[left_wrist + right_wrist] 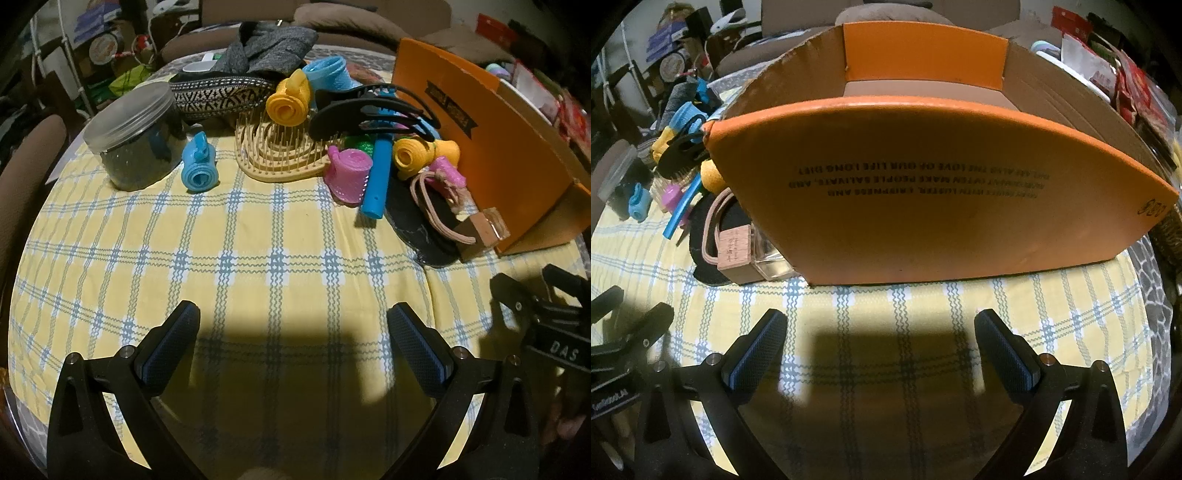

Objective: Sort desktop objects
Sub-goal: 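Move both tools toward the pile of hair curlers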

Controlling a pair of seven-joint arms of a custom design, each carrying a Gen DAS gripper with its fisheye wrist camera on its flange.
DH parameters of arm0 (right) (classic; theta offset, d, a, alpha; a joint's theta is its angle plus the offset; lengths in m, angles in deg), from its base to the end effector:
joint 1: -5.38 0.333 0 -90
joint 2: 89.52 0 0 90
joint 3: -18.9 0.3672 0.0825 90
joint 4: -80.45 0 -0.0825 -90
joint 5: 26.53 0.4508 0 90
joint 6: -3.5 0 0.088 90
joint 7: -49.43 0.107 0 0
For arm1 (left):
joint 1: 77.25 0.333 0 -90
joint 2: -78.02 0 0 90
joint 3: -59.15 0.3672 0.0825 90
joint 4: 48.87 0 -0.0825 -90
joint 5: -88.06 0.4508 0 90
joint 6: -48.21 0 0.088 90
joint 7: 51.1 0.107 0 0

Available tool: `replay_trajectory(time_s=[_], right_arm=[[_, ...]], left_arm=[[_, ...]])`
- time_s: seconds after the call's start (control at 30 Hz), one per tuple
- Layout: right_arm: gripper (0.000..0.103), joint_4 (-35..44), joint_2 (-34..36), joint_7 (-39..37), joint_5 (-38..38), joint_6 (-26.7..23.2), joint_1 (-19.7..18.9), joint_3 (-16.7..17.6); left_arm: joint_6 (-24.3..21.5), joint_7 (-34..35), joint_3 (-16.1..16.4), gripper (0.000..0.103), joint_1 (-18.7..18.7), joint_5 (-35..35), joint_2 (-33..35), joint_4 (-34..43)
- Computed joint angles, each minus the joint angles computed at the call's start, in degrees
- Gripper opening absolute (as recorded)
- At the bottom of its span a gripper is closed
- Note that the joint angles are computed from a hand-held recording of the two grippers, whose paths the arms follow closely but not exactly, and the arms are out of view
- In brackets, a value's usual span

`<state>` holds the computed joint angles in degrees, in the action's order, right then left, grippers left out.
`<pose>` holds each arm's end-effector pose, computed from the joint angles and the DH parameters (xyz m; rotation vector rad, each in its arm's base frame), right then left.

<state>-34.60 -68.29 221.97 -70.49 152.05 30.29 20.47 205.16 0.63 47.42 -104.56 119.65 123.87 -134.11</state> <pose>0.6084 0.3171 0.2873 -1.5981 2.3079 -0.5912 0.6624 -0.5144 0.2460 -1.5878 2.3303 -0.6424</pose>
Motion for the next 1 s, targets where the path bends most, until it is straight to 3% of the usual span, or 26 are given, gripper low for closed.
replay_trajectory(time_s=[0.13,0.3,0.53,0.93,1.0], right_arm=[[0.103,0.33,-0.06,-2.12,1.94,0.26,-0.70,0.67],[0.103,-0.41,-1.28,-2.56,0.59,2.80,-0.43,0.30],[0.101,-2.40,-3.10,-0.88,-3.41,8.44,0.73,-0.07],[0.075,4.70,-0.34,-3.38,-3.49,11.79,2.42,0.22],[0.066,6.32,0.39,-5.78,-2.60,11.99,2.19,0.63]], left_arm=[[2.64,1.86,-2.39,0.103,3.33,-2.41,-1.99,-3.65],[5.60,0.66,-0.94,0.103,4.29,-1.81,-5.73,-7.56],[5.66,1.82,-1.13,0.103,6.92,-1.63,-7.86,-7.76],[4.70,7.42,-3.73,0.093,9.97,-5.59,-4.46,-2.49],[4.39,8.20,-4.04,0.088,10.13,-6.51,-3.52,-1.33]])
